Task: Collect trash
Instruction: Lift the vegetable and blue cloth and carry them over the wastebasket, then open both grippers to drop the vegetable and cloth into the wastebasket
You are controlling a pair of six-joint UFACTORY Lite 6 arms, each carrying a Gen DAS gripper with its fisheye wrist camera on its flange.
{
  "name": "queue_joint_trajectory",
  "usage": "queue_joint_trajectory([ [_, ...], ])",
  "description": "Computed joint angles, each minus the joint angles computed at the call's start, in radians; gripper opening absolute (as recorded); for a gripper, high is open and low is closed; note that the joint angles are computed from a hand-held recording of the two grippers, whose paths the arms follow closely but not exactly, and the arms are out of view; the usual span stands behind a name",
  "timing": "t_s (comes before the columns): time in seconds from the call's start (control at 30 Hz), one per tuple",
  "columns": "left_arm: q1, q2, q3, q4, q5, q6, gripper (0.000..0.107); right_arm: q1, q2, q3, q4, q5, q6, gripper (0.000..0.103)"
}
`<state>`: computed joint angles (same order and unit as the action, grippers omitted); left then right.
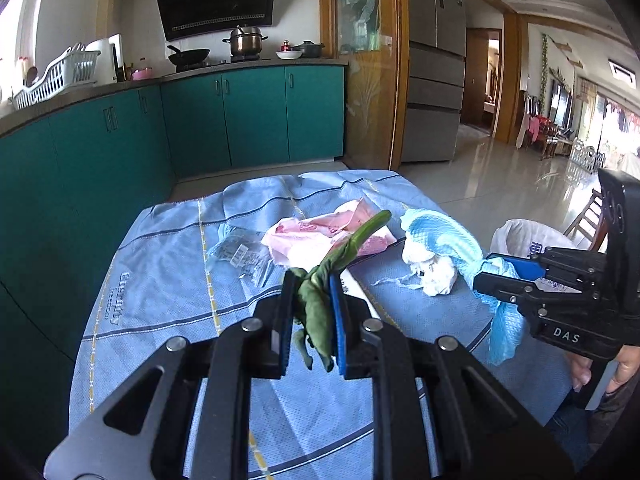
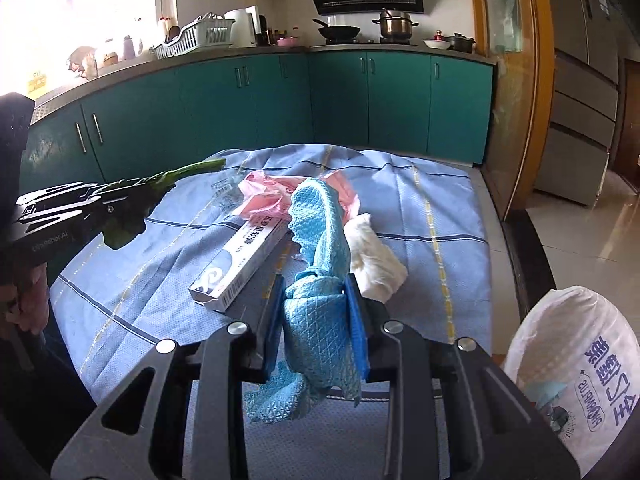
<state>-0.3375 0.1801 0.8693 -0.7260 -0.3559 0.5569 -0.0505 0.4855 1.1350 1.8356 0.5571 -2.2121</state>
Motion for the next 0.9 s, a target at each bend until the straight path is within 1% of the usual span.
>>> queue_joint_trajectory([
  [0.1,-0.054,0.029,0.057,-0.149,-0.008,0.128,0.018,-0.018,-0.022,-0.026,0.028,0.010,-0.029,0.030],
  [0.37,-0.187,0.145,0.225,-0.333,-0.012,0.292,0.018,-0.150,-0.065,-0.078,0.018,0.056,-0.048,0.030],
  [0.57,-0.291,0.292,0.427,-0.474,0.010,0.413,0.018,-0.294,-0.087,-0.109,0.000,0.104,-0.057,0.030],
  [0.7,-0.359,0.431,0.604,-0.647,0.001,0.600,0.018,-0.391,-0.086,-0.110,-0.025,0.128,-0.044,0.030],
  [0.9,-0.428,0.597,0.823,-0.861,0.005,0.818,0.018,-0.571,-0.041,-0.041,-0.100,0.190,0.036,0.030],
])
